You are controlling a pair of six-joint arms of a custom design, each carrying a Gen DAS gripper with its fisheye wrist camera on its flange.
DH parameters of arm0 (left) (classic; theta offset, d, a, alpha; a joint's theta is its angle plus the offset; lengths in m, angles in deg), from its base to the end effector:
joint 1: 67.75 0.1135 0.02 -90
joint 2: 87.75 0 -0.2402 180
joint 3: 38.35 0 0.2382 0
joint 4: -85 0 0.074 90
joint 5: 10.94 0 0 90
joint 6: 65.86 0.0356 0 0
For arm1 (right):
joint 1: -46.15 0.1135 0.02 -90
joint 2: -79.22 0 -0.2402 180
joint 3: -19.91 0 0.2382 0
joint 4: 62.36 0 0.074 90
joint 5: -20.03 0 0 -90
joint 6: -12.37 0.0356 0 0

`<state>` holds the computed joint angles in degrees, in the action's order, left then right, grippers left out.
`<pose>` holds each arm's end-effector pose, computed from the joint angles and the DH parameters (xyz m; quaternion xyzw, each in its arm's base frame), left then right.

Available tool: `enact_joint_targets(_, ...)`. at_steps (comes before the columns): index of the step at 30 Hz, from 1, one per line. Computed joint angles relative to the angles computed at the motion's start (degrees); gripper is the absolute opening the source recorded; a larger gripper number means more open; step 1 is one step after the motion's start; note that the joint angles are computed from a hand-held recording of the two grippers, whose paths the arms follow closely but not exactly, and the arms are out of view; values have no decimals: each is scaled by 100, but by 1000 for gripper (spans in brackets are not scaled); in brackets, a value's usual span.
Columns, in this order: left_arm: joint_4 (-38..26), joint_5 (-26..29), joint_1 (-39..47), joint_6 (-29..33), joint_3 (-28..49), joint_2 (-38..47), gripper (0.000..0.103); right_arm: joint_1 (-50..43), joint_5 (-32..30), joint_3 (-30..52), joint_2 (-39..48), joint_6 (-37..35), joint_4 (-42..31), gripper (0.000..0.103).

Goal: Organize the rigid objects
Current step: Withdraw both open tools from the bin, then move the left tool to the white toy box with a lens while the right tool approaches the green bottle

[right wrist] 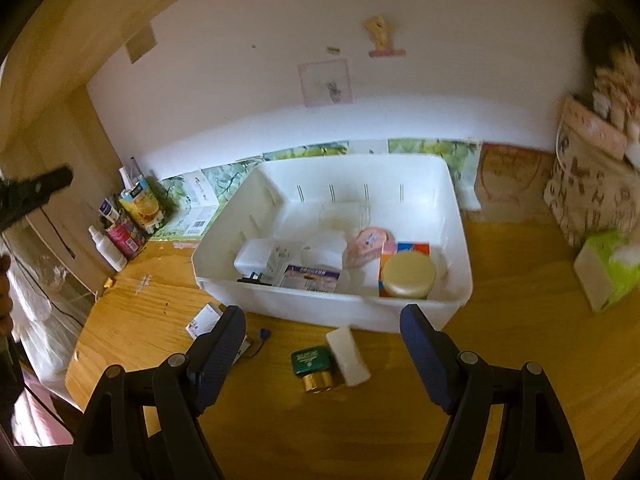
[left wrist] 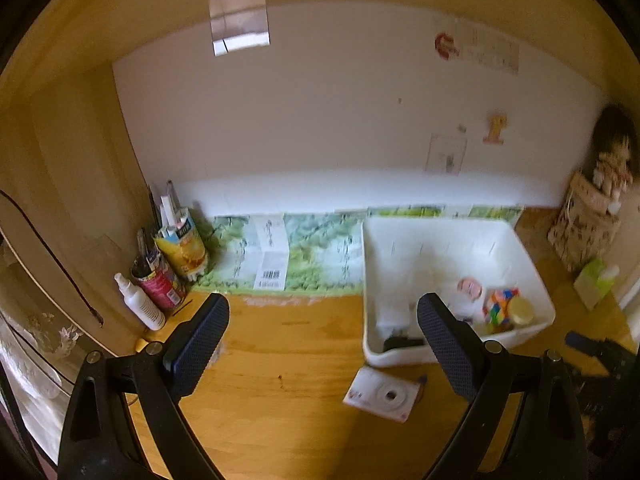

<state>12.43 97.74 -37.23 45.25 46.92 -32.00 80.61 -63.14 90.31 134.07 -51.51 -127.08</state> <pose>0.1529 0.0769 0.3559 -0.0098 0.9073 0.0372 0.4187 0.1530 0.0999 0.2910 -0.0473 0.9346 0.1274 0.3288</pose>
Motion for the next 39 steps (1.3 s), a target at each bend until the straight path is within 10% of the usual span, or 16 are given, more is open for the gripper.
enact_joint_targets(20,-354,-334,-707,1536,-282,1629,96,-794,-1173,-1435,-516,2807,466,80)
enact_joint_targets(39,-205,-1310,-1777,813,-802,3309,96,-988,-2341,-1954,324,3901,1400,80)
